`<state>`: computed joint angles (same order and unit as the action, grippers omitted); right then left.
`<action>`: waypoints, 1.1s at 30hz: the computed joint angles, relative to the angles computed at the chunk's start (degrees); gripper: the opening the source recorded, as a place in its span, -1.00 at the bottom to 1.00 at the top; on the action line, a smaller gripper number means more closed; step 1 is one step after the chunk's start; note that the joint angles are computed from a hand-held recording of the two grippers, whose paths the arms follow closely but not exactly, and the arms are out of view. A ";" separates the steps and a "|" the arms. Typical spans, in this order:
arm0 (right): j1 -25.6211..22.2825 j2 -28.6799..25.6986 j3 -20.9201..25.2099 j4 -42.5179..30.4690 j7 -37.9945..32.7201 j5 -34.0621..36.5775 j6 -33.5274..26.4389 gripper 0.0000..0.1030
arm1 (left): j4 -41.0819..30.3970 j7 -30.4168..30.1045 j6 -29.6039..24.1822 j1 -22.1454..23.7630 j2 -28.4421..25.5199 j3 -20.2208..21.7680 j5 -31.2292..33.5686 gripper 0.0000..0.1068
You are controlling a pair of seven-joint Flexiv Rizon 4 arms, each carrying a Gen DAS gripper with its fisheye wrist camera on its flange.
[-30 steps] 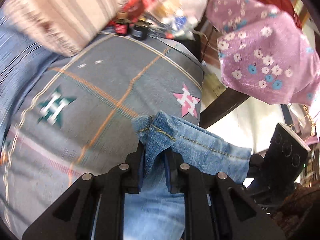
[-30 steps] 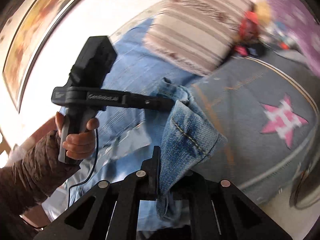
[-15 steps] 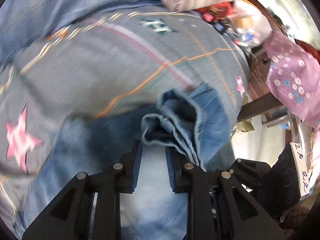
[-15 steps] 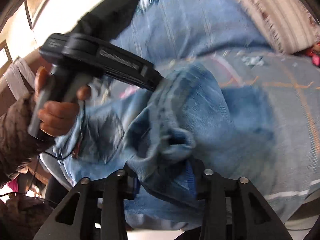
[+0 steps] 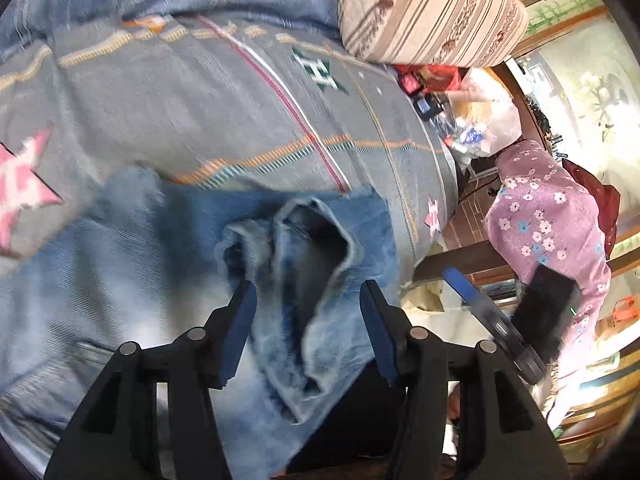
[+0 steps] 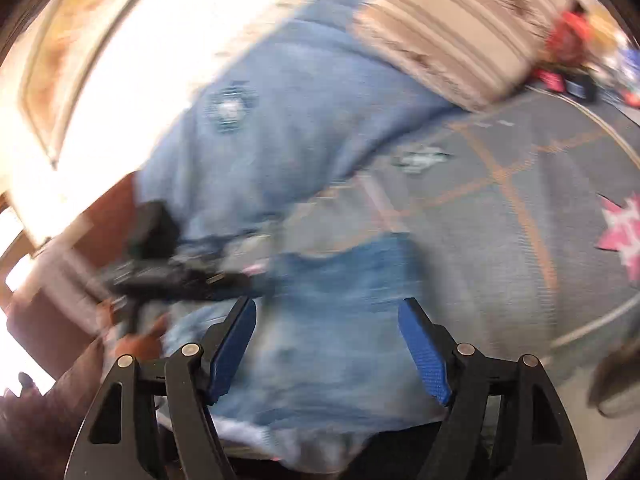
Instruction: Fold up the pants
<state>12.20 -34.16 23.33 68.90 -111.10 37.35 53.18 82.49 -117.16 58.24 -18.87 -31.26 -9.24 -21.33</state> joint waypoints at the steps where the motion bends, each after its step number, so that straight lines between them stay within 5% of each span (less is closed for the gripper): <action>1: 1.10 -1.02 -1.28 -1.11 2.51 -1.21 -0.29 0.47 | -1.17 -1.13 -0.35 -0.62 -0.78 0.39 0.49 -0.01; 6: 3.56 -9.73 -2.28 -11.62 8.31 -4.16 -3.91 0.27 | -6.37 -9.39 -3.24 -3.93 -3.96 3.80 4.87 -0.03; 7: 3.62 -11.54 -2.05 -13.96 9.32 -4.33 -4.88 0.27 | -7.88 -10.56 -5.19 -4.48 -4.63 4.41 6.23 -0.20; 8: 4.15 -13.03 -2.36 -15.92 11.19 -5.05 -6.18 0.07 | -9.03 -11.11 -6.85 -4.75 -5.20 4.48 7.15 -0.67; 9: 4.81 -15.15 -2.90 -19.06 14.01 -6.20 -9.07 -0.55 | -9.44 -11.18 -7.89 -4.70 -5.39 4.07 7.41 -0.80; 12: 6.95 -17.11 -3.90 -23.41 11.85 -10.52 -11.04 -0.68 | -7.75 -13.70 -6.80 -6.23 -3.89 5.13 9.95 -0.77; 15: 10.22 -14.68 -6.67 -18.75 5.30 -16.06 -4.11 -0.69 | -8.67 -18.01 -10.23 -6.86 -4.67 6.42 12.47 -0.79; 18: 12.31 -18.18 -9.16 -21.96 10.16 -22.46 -8.53 -0.50 | -5.14 -18.91 -6.15 -4.80 -4.40 4.05 9.52 -0.82; 20: 9.87 -18.10 -6.38 -23.04 11.04 -20.34 -10.28 -0.34 | -3.37 -18.11 -5.25 -4.21 -2.84 3.25 8.68 -0.82; 25: 1.03 -10.90 0.35 -14.44 3.62 -10.27 -11.14 -0.34 | 0.05 -16.13 0.17 -5.43 0.68 2.53 9.63 -0.77; 30: -2.30 -4.85 1.58 -5.81 -3.41 -3.38 -13.61 -0.35 | -5.46 -17.58 -6.96 -7.77 -1.99 4.39 13.22 -0.76; 33: -7.60 -4.61 4.13 -5.34 -0.78 6.24 -22.33 -0.30 | -1.12 -17.35 -0.85 -6.17 -0.69 2.45 9.94 -0.71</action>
<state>4.60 -38.77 27.46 63.56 -111.87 43.59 30.85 81.38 -134.51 57.40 -25.04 -31.95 -6.80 -11.39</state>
